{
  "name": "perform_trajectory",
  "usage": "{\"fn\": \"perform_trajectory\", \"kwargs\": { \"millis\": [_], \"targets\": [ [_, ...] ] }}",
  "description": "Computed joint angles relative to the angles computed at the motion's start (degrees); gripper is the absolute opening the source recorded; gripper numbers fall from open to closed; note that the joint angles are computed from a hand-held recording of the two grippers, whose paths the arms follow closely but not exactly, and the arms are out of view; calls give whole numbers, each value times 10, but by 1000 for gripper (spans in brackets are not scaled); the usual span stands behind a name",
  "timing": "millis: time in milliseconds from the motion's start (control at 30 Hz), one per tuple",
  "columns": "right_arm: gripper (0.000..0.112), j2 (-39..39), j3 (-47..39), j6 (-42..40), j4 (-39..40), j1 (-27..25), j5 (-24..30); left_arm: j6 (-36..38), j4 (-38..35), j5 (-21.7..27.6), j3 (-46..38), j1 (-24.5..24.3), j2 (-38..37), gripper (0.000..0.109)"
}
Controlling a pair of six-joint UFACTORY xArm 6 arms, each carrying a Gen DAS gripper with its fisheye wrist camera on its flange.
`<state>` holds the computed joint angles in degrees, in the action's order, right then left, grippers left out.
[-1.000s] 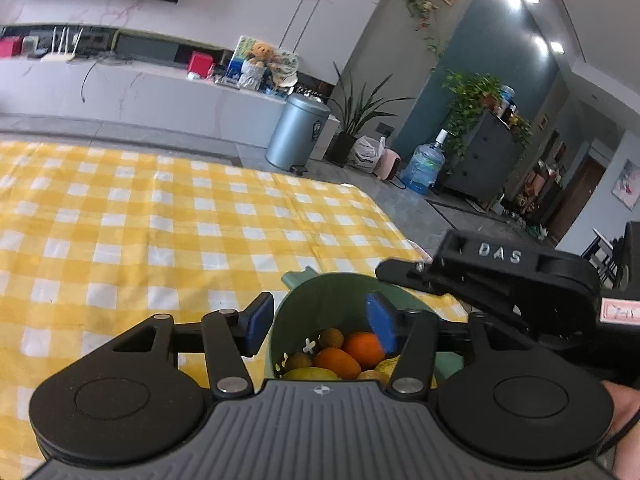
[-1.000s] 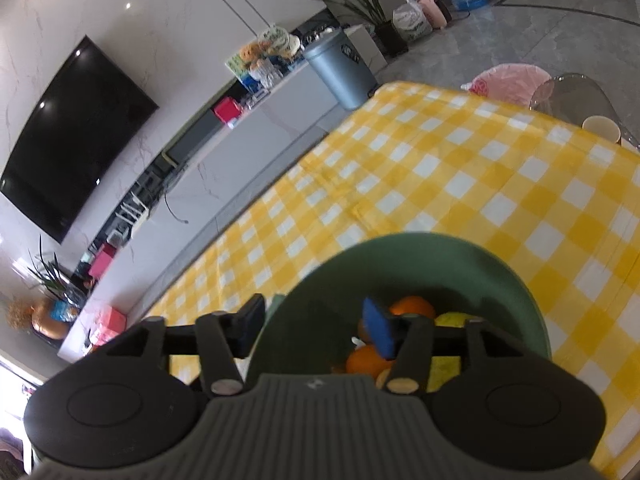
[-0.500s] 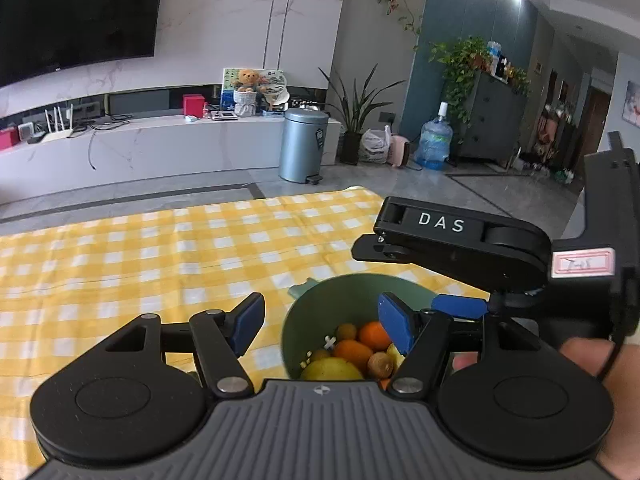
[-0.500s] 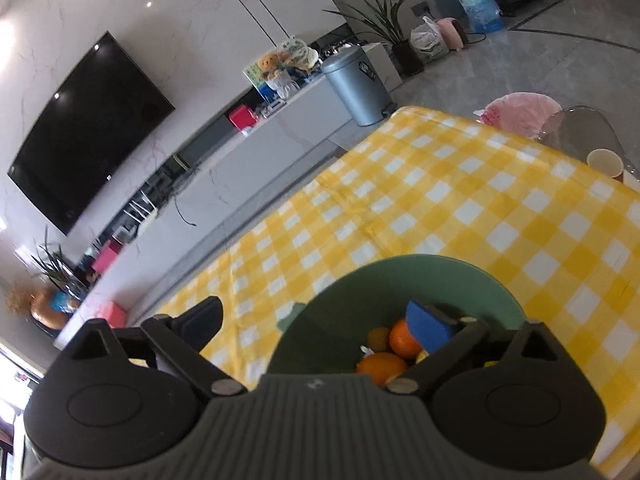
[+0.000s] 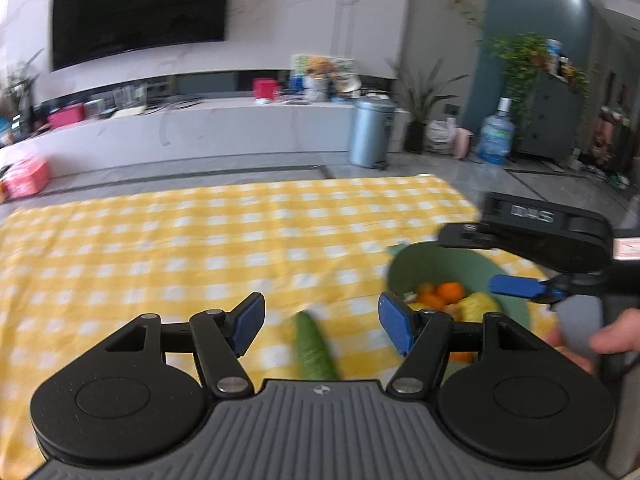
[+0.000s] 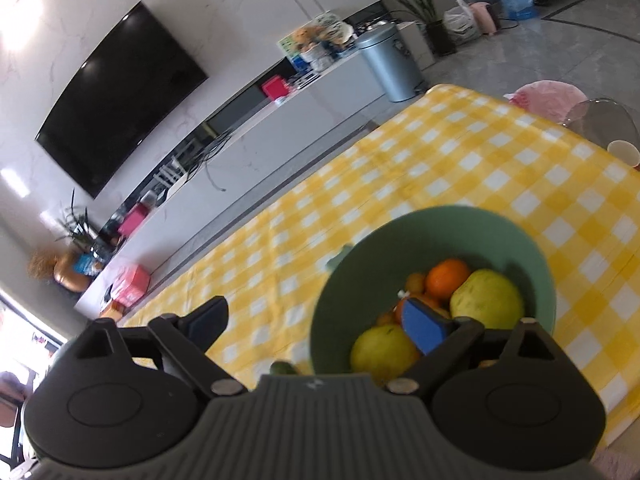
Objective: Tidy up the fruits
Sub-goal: 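Move both grippers back toward the cucumber and the red cherry tomato, then grasp the cucumber with the right gripper while the left gripper grasps the red tomato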
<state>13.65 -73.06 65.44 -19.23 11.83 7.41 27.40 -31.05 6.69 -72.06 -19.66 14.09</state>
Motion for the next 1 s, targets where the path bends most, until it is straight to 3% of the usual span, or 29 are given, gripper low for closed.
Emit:
{"fn": "perform_trajectory", "kwargs": {
  "millis": [67,133,267,367,433,500,567,667,767,867,1000],
  "targets": [
    [81,-7,7,-40,30,13,3,-51,43,0,17,19,-13,77],
    [75,-11,15,-130,113,32,4,-51,31,13,21,33,-22,77],
    [62,-5,6,-235,188,64,38,95,-152,71,18,59,-38,77],
    [60,17,-17,-310,255,83,67,144,-181,114,14,76,-38,77],
    [60,34,-33,-298,245,90,84,208,-204,155,11,88,-33,77],
    [60,52,-51,-283,236,94,97,264,-191,236,-3,108,-21,77],
    [60,66,-60,-298,266,95,99,322,-212,259,-4,117,-11,76],
    [60,79,-71,-319,294,94,97,346,-218,289,-20,125,19,75],
    [60,91,-82,-307,280,91,95,343,-211,295,-36,125,51,73],
    [60,103,-89,-366,355,92,77,333,-217,314,-65,127,89,69],
    [60,113,-96,-416,420,94,67,325,-198,294,-76,115,116,65]
  ]
}}
